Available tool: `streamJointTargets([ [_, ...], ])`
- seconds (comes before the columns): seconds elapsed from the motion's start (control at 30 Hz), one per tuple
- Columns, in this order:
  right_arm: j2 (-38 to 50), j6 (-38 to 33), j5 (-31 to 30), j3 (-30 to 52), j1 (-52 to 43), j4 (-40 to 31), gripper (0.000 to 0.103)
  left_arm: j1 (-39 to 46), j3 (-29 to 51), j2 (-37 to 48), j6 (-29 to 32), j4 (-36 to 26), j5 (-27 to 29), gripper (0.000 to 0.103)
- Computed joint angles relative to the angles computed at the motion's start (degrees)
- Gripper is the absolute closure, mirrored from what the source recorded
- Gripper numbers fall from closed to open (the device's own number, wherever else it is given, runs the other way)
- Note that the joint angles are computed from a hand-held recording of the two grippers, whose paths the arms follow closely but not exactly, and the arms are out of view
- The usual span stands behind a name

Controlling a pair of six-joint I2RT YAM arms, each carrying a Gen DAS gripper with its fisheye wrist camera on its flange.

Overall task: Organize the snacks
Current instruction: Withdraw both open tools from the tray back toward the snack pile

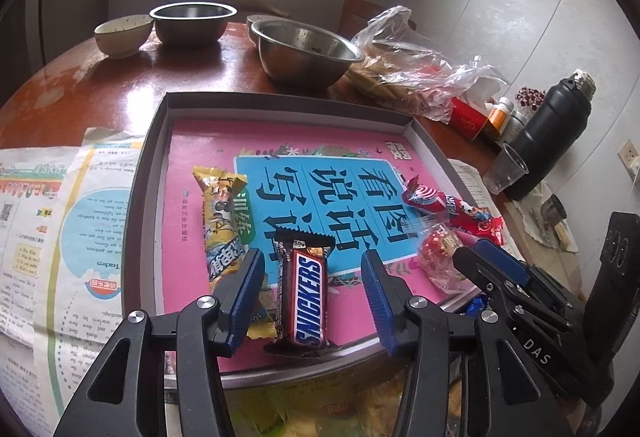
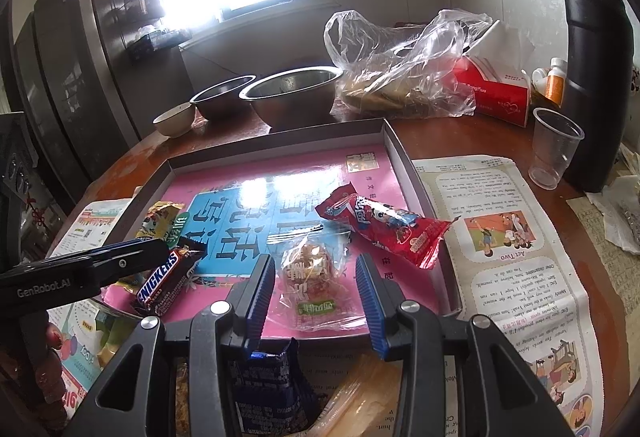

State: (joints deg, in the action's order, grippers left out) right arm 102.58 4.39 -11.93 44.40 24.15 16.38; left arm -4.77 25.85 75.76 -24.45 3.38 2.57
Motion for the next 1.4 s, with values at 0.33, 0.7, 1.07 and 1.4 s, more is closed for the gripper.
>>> streamJointTargets([
  [0.33, -2.32, 0.27, -1.43, -1.16, -1.57, 0.21, 0.055, -0.88, -1.36, -8.82, -0.36, -4.9, -1.26, 0.039],
  [0.7, -7.43, 0.78, -3.58, -3.77, -4.03, -0.15, 0.05, -1.51, -2.84, -17.51, -1.18, -10.83, -2.99, 0.036],
  [1.07, -12.16, 0.51, -5.11, -6.64, -5.37, -0.52, 0.049, -4.25, -3.7, -25.02, -2.31, -17.06, -5.96, 0.031],
  [1.4, -17.18, 0.0, -5.98, -9.6, -6.27, -1.61, 0.049, -7.15, -3.87, -31.21, -3.27, -22.44, -8.86, 0.029],
])
